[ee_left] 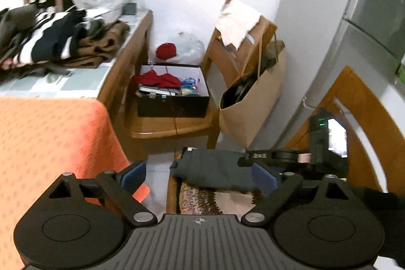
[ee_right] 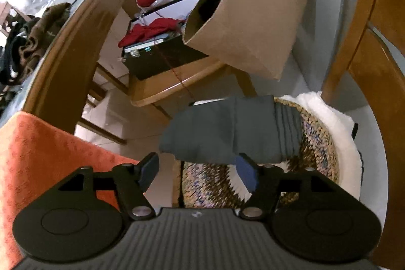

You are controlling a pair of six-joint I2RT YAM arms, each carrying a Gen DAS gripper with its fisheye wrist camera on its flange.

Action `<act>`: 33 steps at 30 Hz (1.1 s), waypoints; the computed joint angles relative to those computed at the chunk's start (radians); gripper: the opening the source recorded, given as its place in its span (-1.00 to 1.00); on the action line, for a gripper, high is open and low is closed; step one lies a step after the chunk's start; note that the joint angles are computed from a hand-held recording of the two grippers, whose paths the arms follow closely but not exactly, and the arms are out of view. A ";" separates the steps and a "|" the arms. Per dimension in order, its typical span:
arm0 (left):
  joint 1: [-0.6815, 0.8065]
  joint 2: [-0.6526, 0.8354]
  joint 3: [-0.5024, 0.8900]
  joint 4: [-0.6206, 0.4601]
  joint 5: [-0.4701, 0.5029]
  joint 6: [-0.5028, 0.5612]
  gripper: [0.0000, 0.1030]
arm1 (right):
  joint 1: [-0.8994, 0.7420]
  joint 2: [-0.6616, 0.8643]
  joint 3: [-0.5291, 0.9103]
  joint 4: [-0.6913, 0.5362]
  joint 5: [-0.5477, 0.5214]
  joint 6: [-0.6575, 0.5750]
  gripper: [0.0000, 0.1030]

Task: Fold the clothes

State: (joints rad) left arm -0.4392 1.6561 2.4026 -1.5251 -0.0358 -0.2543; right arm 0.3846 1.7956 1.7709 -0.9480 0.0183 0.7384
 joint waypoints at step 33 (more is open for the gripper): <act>0.164 -0.335 -0.242 -0.004 -0.065 -0.015 0.99 | 0.033 0.433 0.075 0.188 0.141 0.041 0.85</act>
State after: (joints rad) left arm -0.2750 1.3208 2.1608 -1.5293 -0.1011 -0.2697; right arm 0.4179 2.2289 1.8461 -0.7604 0.1590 0.7790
